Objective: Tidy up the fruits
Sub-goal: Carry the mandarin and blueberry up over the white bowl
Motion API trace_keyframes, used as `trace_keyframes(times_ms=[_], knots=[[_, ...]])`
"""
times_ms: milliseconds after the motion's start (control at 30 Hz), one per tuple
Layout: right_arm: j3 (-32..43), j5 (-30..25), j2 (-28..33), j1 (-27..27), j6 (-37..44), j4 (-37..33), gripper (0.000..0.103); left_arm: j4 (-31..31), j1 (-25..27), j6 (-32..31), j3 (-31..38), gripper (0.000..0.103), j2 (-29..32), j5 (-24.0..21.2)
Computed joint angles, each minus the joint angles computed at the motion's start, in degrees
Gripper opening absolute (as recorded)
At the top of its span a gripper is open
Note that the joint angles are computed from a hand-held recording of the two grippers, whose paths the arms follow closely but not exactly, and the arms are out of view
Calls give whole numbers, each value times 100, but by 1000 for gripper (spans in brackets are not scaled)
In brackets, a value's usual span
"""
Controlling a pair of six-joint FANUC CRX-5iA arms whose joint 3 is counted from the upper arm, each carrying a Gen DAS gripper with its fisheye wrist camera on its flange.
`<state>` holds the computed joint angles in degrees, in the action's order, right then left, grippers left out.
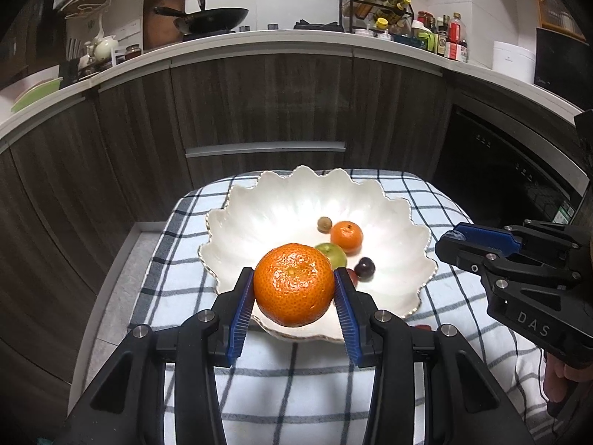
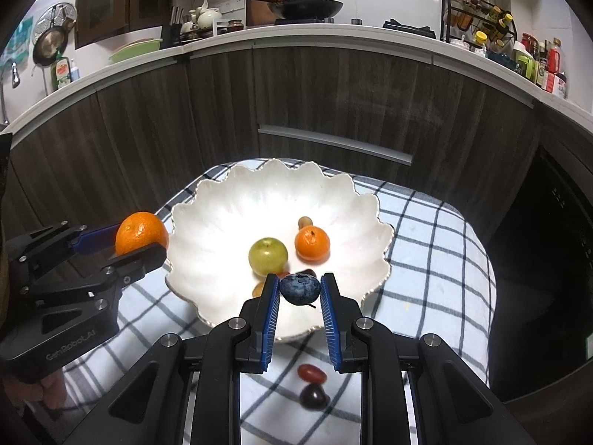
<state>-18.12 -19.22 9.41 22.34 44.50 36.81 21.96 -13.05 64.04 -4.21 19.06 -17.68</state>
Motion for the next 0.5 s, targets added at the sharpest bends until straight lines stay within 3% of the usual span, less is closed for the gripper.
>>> trace_keyframes(times_ms=[500], knots=[[663, -252, 400, 64, 248, -374, 24, -278, 163, 337, 583, 42, 369, -204]])
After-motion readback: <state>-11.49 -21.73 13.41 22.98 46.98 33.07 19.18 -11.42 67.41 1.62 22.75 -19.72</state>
